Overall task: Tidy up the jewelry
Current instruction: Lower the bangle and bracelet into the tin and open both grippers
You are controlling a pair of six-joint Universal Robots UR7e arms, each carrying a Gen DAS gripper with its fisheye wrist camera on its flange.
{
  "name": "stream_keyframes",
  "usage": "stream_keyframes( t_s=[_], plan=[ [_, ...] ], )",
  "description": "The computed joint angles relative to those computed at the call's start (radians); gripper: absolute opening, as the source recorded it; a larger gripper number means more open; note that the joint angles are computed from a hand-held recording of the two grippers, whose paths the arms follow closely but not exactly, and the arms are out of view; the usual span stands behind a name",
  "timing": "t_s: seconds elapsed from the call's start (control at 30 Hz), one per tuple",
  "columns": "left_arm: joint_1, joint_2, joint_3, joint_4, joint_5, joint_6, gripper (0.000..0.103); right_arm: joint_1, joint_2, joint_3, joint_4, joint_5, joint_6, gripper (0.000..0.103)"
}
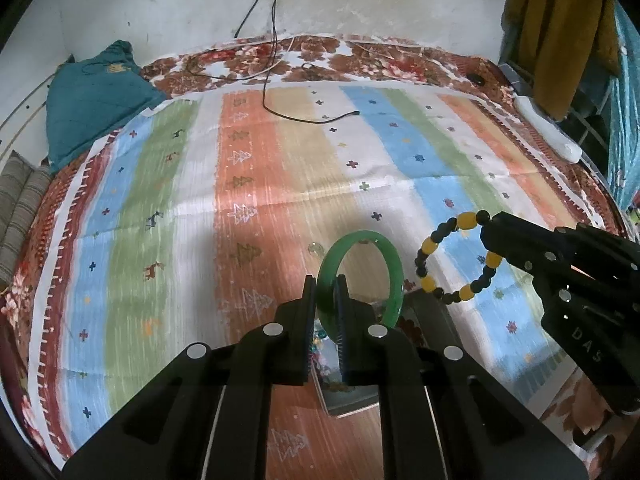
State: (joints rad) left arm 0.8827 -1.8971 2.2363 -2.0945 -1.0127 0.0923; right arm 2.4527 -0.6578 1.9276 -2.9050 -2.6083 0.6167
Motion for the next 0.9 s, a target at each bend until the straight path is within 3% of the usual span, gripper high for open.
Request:
stream_keyframes(
  t_s=[0.9],
  plan=[
    [-0.039,-0.097,0.048,0.056,0.021,-0.028,0.01,0.042,0.006,0.016,0.042,0.04,0.057,0.011]
  ],
)
